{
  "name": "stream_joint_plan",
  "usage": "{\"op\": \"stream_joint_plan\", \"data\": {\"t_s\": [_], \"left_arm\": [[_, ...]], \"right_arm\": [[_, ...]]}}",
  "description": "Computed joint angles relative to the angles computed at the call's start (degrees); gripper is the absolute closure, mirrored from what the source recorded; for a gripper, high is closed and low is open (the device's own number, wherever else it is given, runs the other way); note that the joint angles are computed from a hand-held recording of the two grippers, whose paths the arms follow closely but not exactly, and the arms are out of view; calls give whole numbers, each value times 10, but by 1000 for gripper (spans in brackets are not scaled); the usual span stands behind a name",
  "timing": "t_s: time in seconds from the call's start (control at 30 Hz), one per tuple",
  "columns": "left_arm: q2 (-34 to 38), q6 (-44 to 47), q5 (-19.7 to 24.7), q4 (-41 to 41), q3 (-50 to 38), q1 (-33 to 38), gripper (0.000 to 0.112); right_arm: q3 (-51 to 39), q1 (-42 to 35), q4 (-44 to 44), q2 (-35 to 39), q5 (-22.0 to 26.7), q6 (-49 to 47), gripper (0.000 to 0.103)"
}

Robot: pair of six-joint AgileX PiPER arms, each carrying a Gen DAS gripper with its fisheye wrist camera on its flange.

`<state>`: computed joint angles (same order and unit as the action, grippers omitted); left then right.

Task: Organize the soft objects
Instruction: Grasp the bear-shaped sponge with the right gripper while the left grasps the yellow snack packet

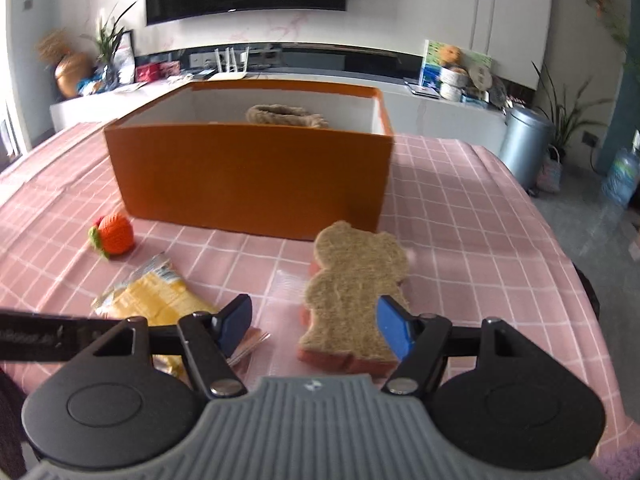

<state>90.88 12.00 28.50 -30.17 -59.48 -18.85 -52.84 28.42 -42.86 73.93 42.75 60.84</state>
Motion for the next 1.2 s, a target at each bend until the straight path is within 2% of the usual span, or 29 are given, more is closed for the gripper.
{"op": "stream_joint_plan", "data": {"t_s": [0.07,0.2,0.3,0.47,0.63,0.8,0.93,1.0,1.2], "left_arm": [[4,-12,-6,-11,6,-6,31],[31,-18,18,-36,-24,-5,31],[51,-65,28,3,-56,-22,30],[91,-112,53,61,-122,-42,25],[135,-172,88,132,-193,-62,24],[167,-241,116,213,-247,-92,20],[180,-290,127,304,-262,-128,19],[188,-287,136,307,-267,-129,19],[189,-309,124,367,-256,-154,15]], "right_arm": [[1,-4,2,0,-3,4,35],[6,-2,-20,-1,5,23,35],[-1,-19,-15,4,12,20,35],[-19,-75,53,22,-6,-42,34],[-20,-111,100,35,-35,-78,22],[-11,-138,137,37,-64,-114,19],[-10,-155,161,46,-84,-149,18],[-3,-155,158,49,-91,-157,18],[5,-174,197,56,-108,-201,18]]}}
